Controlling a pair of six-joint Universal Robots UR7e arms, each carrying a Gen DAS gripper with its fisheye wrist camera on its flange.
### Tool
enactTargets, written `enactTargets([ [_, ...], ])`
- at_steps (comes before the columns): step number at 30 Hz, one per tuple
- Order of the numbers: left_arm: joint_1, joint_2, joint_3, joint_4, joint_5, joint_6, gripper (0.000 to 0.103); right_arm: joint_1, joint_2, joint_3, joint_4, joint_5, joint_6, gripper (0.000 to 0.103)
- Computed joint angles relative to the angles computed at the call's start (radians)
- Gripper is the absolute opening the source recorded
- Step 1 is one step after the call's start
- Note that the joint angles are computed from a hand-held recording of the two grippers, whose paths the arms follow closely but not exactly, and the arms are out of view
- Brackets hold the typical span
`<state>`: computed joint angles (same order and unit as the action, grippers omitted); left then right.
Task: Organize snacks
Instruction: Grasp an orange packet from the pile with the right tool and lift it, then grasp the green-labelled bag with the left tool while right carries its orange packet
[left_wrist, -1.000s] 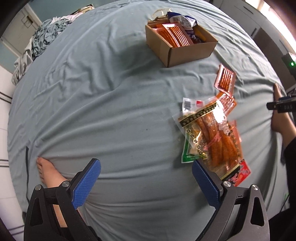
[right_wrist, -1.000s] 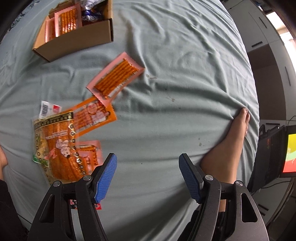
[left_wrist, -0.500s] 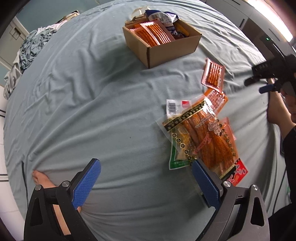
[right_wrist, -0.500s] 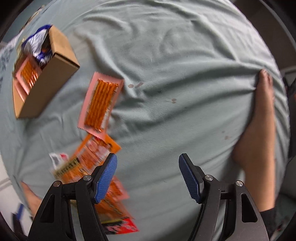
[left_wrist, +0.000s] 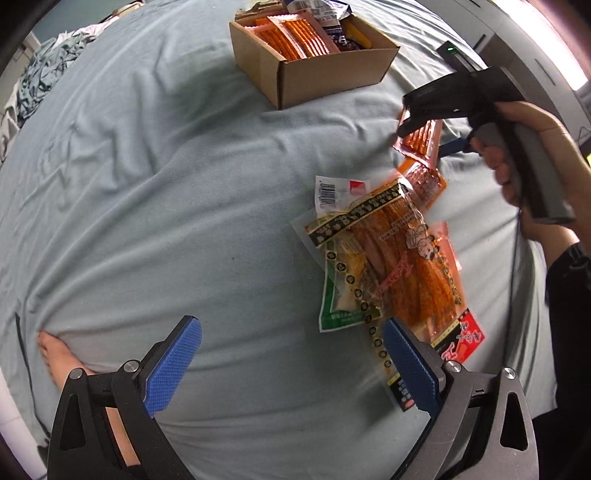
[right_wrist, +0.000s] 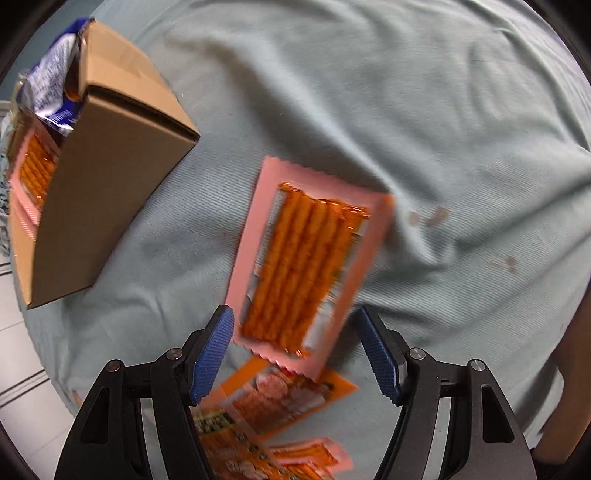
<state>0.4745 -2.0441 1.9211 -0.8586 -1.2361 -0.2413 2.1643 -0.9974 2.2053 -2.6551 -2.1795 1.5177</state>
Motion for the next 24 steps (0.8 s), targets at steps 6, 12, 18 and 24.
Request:
enactTargets([
  [6, 0.048, 0.011, 0.012, -0.006, 0.022, -0.009, 0.1, 0.033, 0.07, -0.115, 0.192, -0.135, -0.102, 0.059],
  [12, 0.083, 0.024, -0.005, -0.017, 0.017, -0.025, 0.1, 0.048, 0.048, -0.031, 0.019, -0.107, -0.221, 0.004],
  [18, 0.106, 0.035, -0.01, -0.022, 0.054, -0.031, 0.1, 0.072, 0.016, 0.033, -0.033, -0.105, -0.21, 0.004],
  [24, 0.108, 0.014, 0.064, 0.005, 0.12, -0.013, 0.1, 0.158, -0.034, 0.069, -0.027, -0.166, -0.211, 0.004],
])
